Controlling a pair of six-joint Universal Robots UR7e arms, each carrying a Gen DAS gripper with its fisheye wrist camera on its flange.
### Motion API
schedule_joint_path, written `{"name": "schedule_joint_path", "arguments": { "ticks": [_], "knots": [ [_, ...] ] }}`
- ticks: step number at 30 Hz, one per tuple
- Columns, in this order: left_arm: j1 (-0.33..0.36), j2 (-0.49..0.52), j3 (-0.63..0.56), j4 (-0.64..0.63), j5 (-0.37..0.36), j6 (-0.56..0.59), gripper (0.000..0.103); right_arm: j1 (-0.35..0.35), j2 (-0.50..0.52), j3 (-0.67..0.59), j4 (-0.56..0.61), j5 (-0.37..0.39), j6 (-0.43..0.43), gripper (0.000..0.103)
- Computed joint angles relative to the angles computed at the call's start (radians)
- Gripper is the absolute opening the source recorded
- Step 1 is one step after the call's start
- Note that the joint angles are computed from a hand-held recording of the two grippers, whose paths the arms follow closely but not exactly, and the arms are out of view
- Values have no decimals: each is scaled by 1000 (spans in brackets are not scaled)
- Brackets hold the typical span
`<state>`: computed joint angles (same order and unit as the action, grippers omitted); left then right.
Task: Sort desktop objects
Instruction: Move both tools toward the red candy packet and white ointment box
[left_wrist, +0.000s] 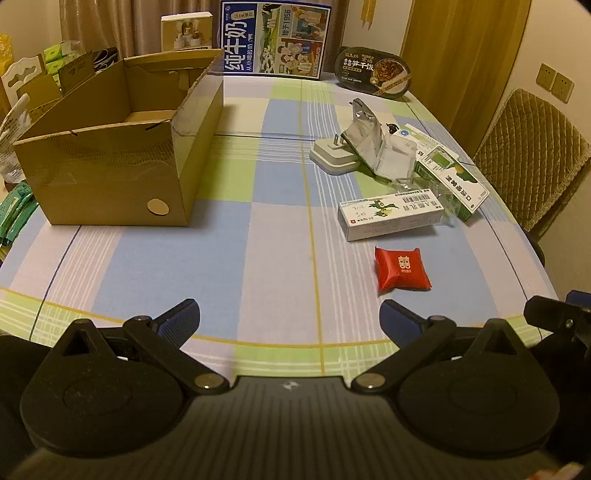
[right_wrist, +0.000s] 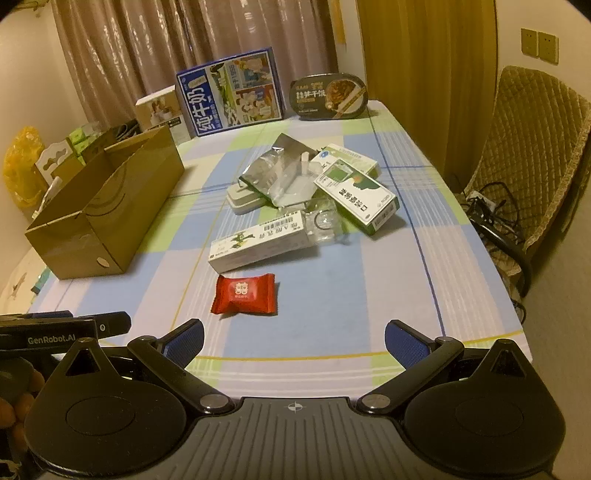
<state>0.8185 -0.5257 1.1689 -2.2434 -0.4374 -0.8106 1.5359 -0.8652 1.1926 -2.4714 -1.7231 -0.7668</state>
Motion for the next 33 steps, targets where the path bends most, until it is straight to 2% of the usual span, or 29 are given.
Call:
{"name": "schedule_joint_path", "arguments": {
  "ticks": [33],
  "knots": [
    [0,-5,7,-21,-11,21,102,2,-2,2,2,-8,1,101]
  ]
}}
